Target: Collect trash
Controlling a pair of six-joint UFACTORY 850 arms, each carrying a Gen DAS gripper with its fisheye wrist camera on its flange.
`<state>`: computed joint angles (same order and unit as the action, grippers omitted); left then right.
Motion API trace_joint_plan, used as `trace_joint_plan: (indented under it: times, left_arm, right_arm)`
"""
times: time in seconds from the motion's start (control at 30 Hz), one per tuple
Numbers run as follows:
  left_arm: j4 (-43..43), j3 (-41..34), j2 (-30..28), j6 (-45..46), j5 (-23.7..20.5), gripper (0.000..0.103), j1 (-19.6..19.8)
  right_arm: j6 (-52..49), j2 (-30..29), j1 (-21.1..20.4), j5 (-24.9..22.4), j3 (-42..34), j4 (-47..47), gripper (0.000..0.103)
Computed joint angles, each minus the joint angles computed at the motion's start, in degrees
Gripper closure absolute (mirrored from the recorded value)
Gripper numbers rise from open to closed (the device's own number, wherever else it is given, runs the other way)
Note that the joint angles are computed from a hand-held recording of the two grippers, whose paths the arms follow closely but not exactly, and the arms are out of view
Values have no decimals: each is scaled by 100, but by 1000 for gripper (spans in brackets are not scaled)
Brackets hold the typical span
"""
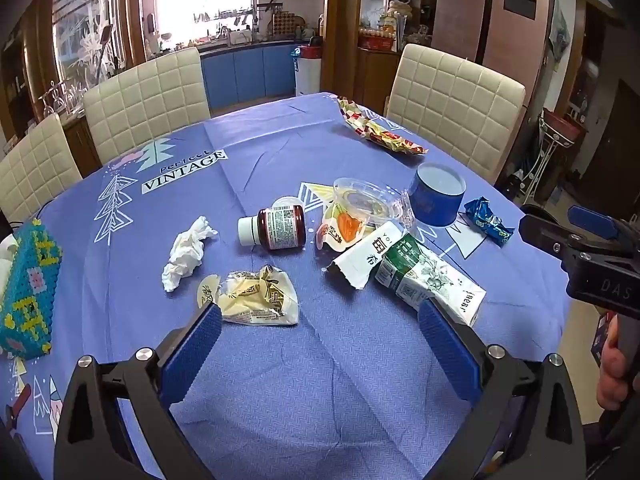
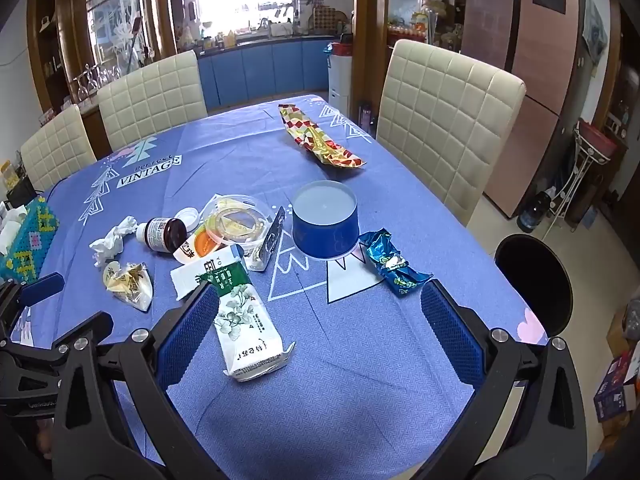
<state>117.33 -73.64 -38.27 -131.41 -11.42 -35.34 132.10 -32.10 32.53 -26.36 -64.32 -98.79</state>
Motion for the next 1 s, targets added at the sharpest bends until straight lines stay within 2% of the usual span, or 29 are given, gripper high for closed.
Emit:
trace_joint_plan:
  times: [1.0]
  left_arm:
    - [348, -27, -53, -323, 71, 7, 17]
  right_arm:
    - [73, 10, -10, 19, 17, -63, 3]
